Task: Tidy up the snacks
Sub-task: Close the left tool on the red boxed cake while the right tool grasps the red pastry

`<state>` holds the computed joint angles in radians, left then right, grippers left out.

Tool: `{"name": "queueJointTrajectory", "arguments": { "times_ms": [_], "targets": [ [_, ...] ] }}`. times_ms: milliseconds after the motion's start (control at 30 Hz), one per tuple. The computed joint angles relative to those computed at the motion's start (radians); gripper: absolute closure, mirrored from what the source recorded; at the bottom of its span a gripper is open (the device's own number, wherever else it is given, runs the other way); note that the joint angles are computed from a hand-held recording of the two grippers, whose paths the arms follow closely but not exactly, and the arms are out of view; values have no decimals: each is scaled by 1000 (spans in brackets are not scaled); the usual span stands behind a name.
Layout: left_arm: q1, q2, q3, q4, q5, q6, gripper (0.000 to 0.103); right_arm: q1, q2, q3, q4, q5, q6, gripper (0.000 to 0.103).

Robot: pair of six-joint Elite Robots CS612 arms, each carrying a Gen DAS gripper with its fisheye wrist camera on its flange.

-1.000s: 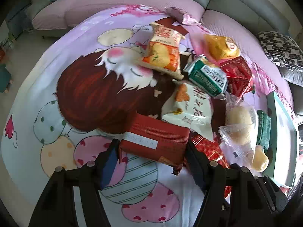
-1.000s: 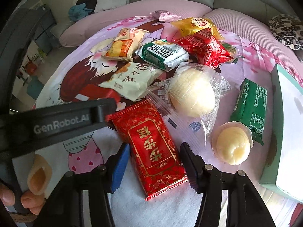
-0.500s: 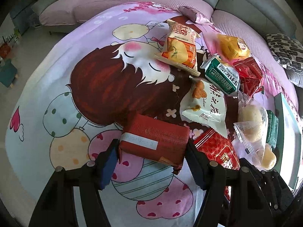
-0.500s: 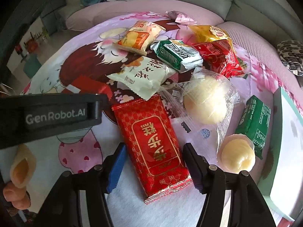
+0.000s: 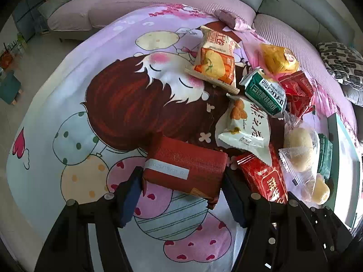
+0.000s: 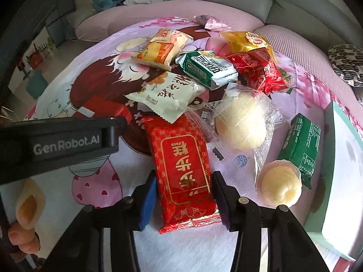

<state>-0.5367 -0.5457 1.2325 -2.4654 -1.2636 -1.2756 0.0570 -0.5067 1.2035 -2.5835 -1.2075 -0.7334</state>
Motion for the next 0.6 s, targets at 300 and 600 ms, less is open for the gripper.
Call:
{"name": "queueJointTrajectory", "arguments": {
  "times_ms": [300,600],
  "targets": [
    [-8,-26,27,-14,42,-8,34,-14,-26,34,-12,41,6,55],
    [-17,-43,51,-37,91,-33,34,-31,-59,74,-33,94,8,56]
  ]
}}
